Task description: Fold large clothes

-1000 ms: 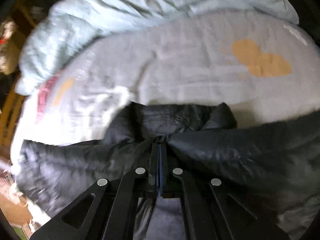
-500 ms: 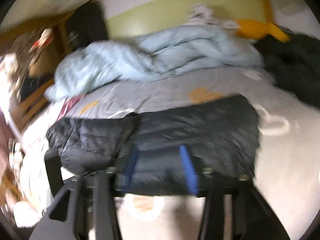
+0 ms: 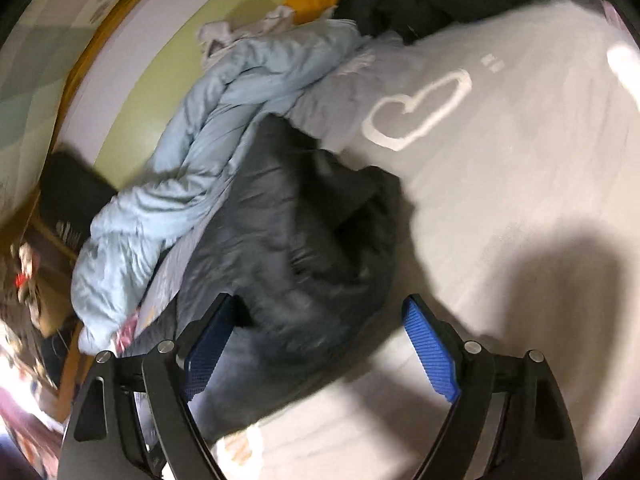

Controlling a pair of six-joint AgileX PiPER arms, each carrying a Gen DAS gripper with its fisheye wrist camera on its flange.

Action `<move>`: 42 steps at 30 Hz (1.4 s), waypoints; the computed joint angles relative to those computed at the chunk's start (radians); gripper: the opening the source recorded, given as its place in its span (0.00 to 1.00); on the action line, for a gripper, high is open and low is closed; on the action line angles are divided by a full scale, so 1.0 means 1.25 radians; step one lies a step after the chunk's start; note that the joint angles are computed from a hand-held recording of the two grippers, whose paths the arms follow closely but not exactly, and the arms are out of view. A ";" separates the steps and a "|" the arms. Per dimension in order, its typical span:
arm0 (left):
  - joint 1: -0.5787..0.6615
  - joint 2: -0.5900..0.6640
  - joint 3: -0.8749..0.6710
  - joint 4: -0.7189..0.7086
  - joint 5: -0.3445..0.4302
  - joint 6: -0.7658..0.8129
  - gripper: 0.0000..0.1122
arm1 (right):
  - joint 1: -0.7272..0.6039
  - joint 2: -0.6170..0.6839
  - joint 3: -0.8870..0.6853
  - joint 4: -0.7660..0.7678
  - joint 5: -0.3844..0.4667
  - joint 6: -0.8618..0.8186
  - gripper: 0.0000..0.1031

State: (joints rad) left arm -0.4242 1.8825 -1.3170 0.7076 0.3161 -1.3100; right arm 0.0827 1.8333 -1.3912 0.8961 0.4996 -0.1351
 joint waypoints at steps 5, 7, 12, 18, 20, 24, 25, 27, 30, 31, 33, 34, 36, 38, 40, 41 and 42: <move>-0.002 -0.010 0.015 0.042 -0.014 -0.040 0.19 | -0.029 0.061 -0.033 0.233 0.054 -0.237 0.59; -0.009 -0.036 0.052 0.180 -0.039 -0.177 0.26 | -0.039 0.068 -0.054 0.236 0.087 -0.232 0.33; -0.085 -0.136 0.098 0.366 0.092 -0.335 0.34 | -0.030 0.004 -0.092 0.014 0.054 -0.152 0.21; -0.071 -0.261 0.077 0.105 0.227 -0.101 0.66 | -0.068 0.008 -0.264 -0.383 0.128 0.042 0.21; -0.029 -0.264 0.082 -0.015 0.220 -0.012 0.66 | -0.078 0.021 -0.325 -0.458 0.174 0.055 0.21; 0.061 -0.188 0.086 -0.234 0.205 0.122 0.65 | -0.069 0.030 -0.398 -0.548 0.230 0.044 0.22; 0.072 -0.169 0.095 -0.254 0.182 0.129 0.65 | -0.064 0.031 -0.407 -0.559 0.235 0.040 0.22; 0.114 -0.148 0.128 -0.359 0.082 0.225 0.57 | -0.042 0.023 -0.405 -0.600 0.227 0.047 0.22; 0.147 -0.138 0.163 -0.547 -0.023 0.404 0.38 | -0.015 0.007 -0.387 -0.640 0.194 0.079 0.22; 0.147 -0.141 0.165 -0.554 -0.030 0.416 0.38 | -0.007 0.006 -0.390 -0.642 0.193 0.089 0.22; 0.133 -0.144 0.156 -0.470 -0.017 0.361 0.33 | 0.003 -0.013 -0.384 -0.607 0.194 0.074 0.22; 0.121 -0.141 0.145 -0.415 -0.003 0.318 0.32 | 0.008 -0.020 -0.382 -0.593 0.192 0.064 0.22; 0.107 -0.137 0.135 -0.355 0.009 0.259 0.31 | 0.034 -0.048 -0.372 -0.569 0.187 0.029 0.23; 0.107 -0.144 0.141 -0.360 0.007 0.259 0.30 | 0.075 -0.074 -0.368 -0.569 0.187 0.006 0.23; 0.107 -0.148 0.144 -0.362 0.004 0.259 0.30 | 0.122 -0.101 -0.361 -0.561 0.185 -0.012 0.23; 0.107 -0.150 0.147 -0.366 0.001 0.263 0.29 | 0.144 -0.108 -0.363 -0.560 0.187 -0.011 0.23; 0.109 -0.151 0.148 -0.376 -0.005 0.275 0.28 | 0.168 -0.112 -0.367 -0.558 0.191 -0.009 0.23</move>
